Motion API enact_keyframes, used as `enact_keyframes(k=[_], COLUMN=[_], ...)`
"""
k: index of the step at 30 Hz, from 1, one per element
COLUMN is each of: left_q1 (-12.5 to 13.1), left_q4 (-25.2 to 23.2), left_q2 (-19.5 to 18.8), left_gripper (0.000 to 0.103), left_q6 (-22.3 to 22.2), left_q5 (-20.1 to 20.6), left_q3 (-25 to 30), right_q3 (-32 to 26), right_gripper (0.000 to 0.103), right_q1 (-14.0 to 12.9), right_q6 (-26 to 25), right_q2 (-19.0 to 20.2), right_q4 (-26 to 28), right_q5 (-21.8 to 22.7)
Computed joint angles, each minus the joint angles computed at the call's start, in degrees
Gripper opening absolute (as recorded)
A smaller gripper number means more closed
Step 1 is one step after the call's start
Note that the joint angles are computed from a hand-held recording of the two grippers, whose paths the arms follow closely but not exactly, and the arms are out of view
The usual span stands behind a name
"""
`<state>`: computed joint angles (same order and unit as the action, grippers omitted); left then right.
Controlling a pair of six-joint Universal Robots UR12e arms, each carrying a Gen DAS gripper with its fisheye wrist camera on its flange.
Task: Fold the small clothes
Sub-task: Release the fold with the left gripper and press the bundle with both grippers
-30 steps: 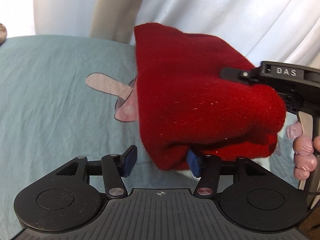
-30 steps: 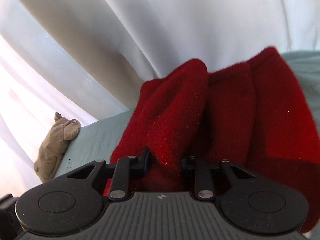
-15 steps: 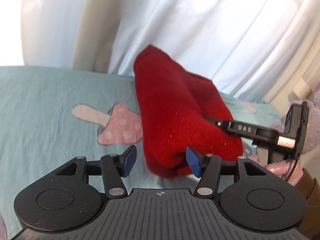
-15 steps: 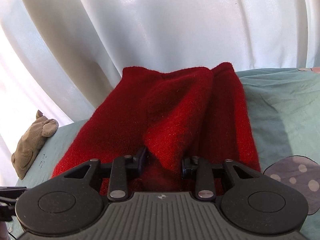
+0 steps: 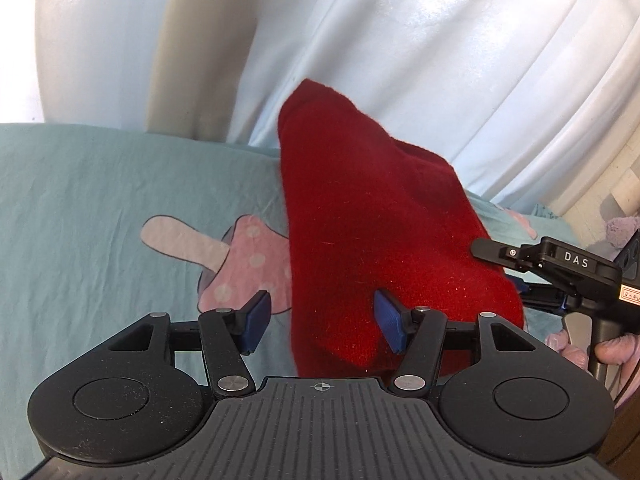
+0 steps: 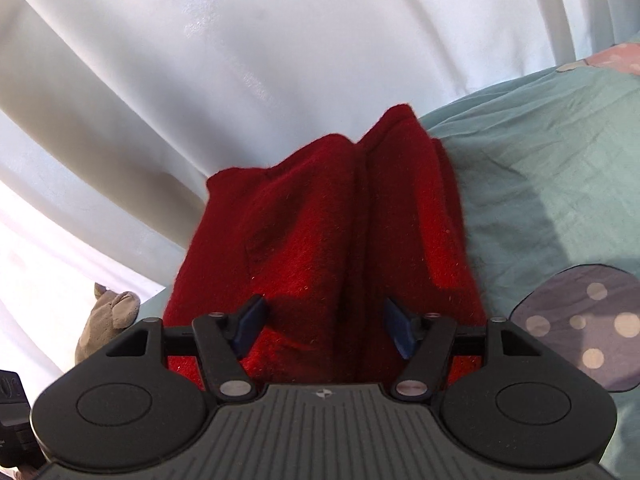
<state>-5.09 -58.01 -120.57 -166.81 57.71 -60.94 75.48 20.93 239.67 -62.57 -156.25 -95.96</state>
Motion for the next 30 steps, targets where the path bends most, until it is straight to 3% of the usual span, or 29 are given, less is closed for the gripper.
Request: enact_keyframes(k=[7,12,13,14,16,17,20,25,27,30], left_q1=[-0.1,-0.1,-0.1,0.0,0.0,0.0,0.3,0.1,-0.5,-1.5], left_q4=[0.3,0.8,0.7,0.8,0.9,0.7,1.6,2.5,0.6,-0.9], left_q2=[0.1,0.2,0.2,0.2,0.3,0.4,1.0,1.2,0.6,0.2], left_gripper=[0.062,0.062,0.062,0.062,0.063,0.063,0.064,0.068,0.068,0.071], left_q6=[-0.5,-0.5,-0.7,-0.9,-1.3,-1.3,-1.0,0.8,2.0,3.9], left_q5=[0.3,0.3,0.1,0.1,0.1,0.1,-0.9,-1.1,0.2,3.2], left_q3=[-0.1,-0.5,-0.6,-0.7,-0.8,-0.8,-1.0,-0.8,-0.1,-0.3], right_q3=[0.6,-0.1,-0.1,-0.3,-1.5,-2.1,-6.7,-11.2,-10.7,-10.5], right_gripper=[0.07,0.07,0.069,0.059,0.037,0.034,0.03,0.03,0.031,0.042], right_q1=[-1.9,-2.7,-3.0,-2.9,-2.2,-1.8,0.9,5.3,5.4,4.7], right_q6=[5.1,6.1,7.1,7.3,5.1,3.4,-8.0,-23.1,-23.2,-23.0], right_q2=[1.1,2.8,3.2,3.5,3.5,3.4,3.7,4.9,4.6,4.9], right_q4=[-4.9,-9.1,-10.5,-10.4,-7.3,-6.1,1.9,6.7,10.1,18.0], right_q5=[8.0,12.6,14.5,14.3,11.5,9.7,-1.4,-24.1,-25.9,-23.1])
